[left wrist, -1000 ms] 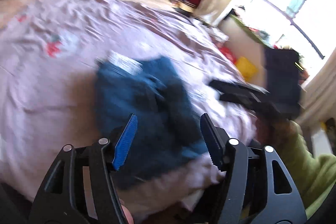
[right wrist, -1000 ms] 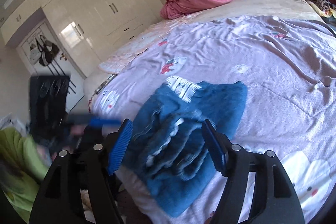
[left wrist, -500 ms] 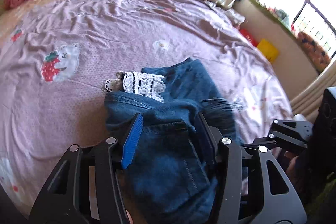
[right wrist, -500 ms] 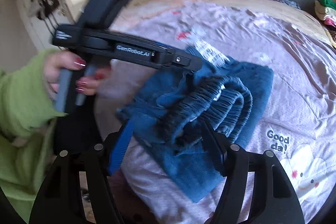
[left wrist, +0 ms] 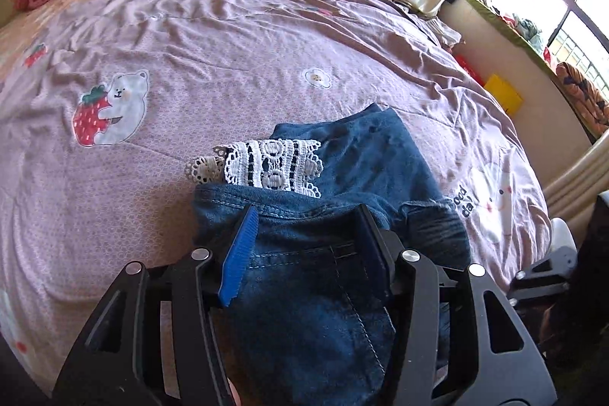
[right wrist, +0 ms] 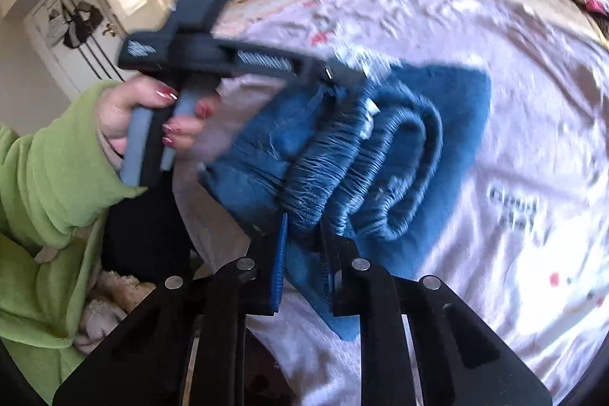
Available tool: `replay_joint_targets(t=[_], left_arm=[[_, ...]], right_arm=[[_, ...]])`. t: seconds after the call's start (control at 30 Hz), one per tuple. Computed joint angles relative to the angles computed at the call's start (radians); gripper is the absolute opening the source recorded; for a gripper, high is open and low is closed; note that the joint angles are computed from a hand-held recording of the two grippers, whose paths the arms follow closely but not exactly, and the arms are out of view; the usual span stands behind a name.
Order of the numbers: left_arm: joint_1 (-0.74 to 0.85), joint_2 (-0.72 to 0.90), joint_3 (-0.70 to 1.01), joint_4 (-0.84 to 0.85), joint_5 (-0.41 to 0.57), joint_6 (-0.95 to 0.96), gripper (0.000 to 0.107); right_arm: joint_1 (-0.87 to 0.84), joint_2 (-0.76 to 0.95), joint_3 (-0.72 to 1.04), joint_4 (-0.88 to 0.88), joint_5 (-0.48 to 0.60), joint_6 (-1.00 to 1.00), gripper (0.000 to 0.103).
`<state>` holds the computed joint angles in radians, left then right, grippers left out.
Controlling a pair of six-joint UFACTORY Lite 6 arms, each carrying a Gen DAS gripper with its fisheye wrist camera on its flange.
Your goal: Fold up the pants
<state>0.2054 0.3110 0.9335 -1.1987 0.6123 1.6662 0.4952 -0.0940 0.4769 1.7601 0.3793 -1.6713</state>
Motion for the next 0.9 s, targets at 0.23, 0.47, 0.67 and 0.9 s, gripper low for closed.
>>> replay_joint_targets(t=[0.23,0.47,0.67,0.9], left_arm=[[-0.018,-0.035,-0.05,-0.081,-0.043,0.077,0.045],[-0.013,-0.048,-0.057,-0.088,-0.034,0.08,0.047],[0.005,-0.075,-0.073,-0.106,-0.01,0.096,0.05],[0.024,-0.104,-0.087,-0.1,0.021,0.089,0.054]], right_arm=[[0.033,0.014,-0.006,0.125,-0.03,-0.08,0.015],[0.076,-0.056,-0.024,0.118,-0.081,-0.005,0.018],[0.088,-0.141,-0.041,0.03,-0.108,0.112,0.03],[0.068,-0.229,-0.079,-0.052,-0.134,0.209,0.043]])
